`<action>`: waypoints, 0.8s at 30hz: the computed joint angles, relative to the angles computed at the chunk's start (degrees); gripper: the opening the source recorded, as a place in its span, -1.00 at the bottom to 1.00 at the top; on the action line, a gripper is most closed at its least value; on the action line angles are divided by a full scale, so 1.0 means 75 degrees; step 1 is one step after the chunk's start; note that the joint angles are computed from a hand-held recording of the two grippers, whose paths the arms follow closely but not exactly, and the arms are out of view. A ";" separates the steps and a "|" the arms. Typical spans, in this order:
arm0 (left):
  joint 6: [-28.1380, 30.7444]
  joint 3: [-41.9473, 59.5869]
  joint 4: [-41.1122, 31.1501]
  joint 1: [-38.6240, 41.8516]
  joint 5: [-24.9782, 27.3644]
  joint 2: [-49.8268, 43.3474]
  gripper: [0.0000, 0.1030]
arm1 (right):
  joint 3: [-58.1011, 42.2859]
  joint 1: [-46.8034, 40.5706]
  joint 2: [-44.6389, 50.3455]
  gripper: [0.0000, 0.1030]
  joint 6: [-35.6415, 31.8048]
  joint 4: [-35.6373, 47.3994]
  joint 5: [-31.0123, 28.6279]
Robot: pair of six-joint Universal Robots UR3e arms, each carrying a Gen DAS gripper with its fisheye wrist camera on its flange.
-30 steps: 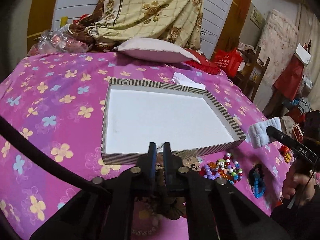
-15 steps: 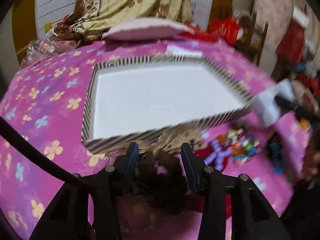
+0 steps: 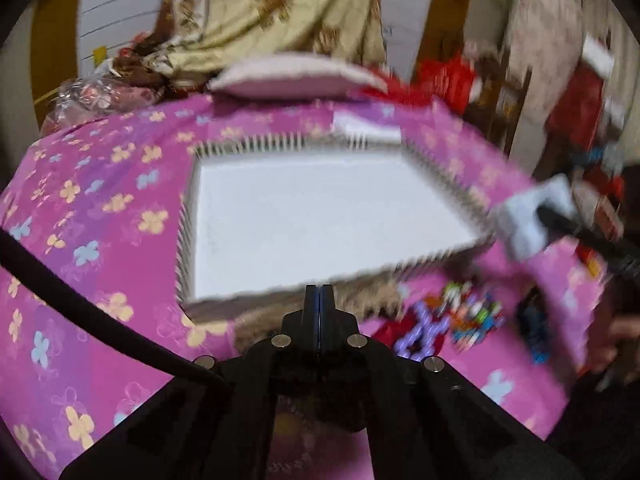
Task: Organize jewelry
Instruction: 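Lower the white scrunchie into the striped box and open right tool while left tool carries brown scrunchie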
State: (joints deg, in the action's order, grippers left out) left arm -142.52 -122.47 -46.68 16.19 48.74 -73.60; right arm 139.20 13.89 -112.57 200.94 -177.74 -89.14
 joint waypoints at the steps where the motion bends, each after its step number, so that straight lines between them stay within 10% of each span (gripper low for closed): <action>1: 0.0139 0.0136 -0.0450 0.0315 -0.0443 0.0117 -0.71 | -0.0047 -0.0021 0.0070 -0.49 0.0038 -0.0089 -0.0023; 8: -0.0168 0.0999 -0.1256 0.0841 -0.1283 -0.0397 -0.68 | -0.0750 0.0010 0.1105 -0.49 0.0240 -0.0661 -0.0225; 12: -0.0302 0.0947 -0.1096 0.0406 -0.0569 -0.0703 0.19 | -0.1467 0.0074 0.2166 -0.30 0.0635 -0.0905 -0.0718; 15: -0.0334 0.0370 -0.0321 -0.0060 0.0263 -0.0513 0.19 | -0.1488 -0.0213 0.2702 0.08 0.0926 -0.1198 -0.0528; 24: 0.0158 -0.0393 0.0822 -0.1344 0.1427 -0.0508 0.25 | -0.0310 -0.1301 0.2111 0.09 0.1579 -0.1339 0.1039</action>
